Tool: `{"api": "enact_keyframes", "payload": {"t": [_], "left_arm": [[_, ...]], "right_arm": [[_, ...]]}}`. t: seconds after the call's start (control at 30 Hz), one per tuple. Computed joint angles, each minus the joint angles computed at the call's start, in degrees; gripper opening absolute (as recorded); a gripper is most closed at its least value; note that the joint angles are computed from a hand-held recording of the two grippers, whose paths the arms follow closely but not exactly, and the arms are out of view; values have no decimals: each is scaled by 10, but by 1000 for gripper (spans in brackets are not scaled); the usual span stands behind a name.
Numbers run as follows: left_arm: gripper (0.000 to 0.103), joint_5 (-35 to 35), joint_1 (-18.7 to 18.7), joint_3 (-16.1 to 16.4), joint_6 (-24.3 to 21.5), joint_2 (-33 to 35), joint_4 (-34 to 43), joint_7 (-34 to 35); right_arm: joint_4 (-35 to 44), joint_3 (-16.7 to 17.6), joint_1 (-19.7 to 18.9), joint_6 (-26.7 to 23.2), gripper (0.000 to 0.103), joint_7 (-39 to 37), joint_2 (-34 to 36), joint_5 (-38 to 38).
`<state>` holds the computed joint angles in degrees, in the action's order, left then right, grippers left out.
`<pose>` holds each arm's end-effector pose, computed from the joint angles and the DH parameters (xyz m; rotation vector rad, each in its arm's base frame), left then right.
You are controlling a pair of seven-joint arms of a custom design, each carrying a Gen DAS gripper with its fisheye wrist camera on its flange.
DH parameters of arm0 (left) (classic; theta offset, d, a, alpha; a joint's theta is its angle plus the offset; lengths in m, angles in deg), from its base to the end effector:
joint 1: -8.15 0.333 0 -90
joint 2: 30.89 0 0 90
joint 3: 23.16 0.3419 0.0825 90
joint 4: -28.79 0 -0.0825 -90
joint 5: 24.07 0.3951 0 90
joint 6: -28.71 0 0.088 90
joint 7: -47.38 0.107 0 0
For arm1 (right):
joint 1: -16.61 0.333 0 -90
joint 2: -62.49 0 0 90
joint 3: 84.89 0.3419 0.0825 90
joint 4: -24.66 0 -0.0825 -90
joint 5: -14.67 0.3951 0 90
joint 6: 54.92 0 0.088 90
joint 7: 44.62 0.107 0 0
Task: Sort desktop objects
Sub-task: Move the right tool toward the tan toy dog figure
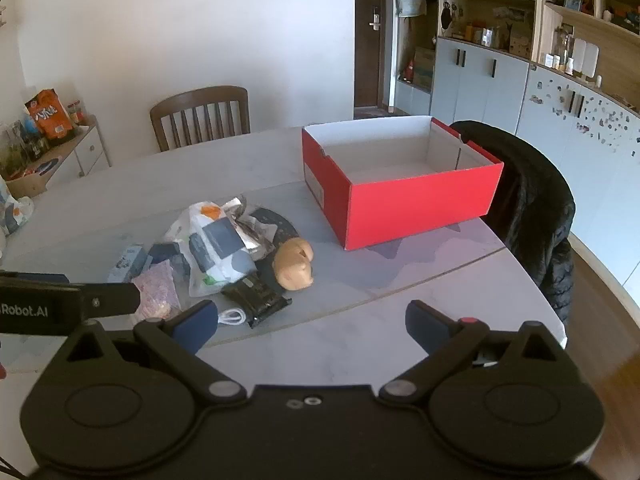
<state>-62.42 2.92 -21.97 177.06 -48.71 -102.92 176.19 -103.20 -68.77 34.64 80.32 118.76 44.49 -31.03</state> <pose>0.4997 -0.0227 0.5569 -1.6230 2.1478 -1.0198 0.4130 0.2853 0.5658 -1.5685 1.9432 -0.9121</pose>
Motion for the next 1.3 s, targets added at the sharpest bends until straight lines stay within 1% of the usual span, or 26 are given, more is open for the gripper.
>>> {"api": "enact_keyframes", "payload": {"t": [0.23,0.4,0.5,0.6,0.7,0.77,0.87,0.93,1.03,1.13,1.23,1.3], "left_arm": [[103,-24,5,15,-17,18,17,54],[103,-63,13,21,-26,32,24,124],[103,-86,21,24,-43,41,27,166],[103,-106,31,23,-58,51,30,210],[103,-114,44,18,-72,58,31,238],[103,-120,51,14,-73,64,32,251],[103,-138,56,6,-55,75,36,269],[103,-145,58,1,-46,85,41,277],[102,-150,59,-12,-17,105,49,280],[102,-146,57,-27,23,121,56,269],[102,-123,56,-38,42,139,65,246],[102,-99,55,-47,62,154,70,232]], "right_arm": [[15,3,2,-1,100,25,20,-17],[26,0,5,5,99,54,36,-39],[33,-3,8,3,99,70,46,-50],[44,-5,14,-10,98,81,62,-62],[60,-11,23,-31,98,86,80,-65],[67,-18,29,-37,98,90,90,-62],[75,-28,35,-42,98,87,102,-61],[79,-36,36,-37,97,79,109,-60],[82,-50,34,-22,97,64,121,-64],[80,-66,25,11,96,47,132,-66],[89,-81,16,41,94,12,153,-56],[95,-91,11,64,94,-8,167,-42]]}}
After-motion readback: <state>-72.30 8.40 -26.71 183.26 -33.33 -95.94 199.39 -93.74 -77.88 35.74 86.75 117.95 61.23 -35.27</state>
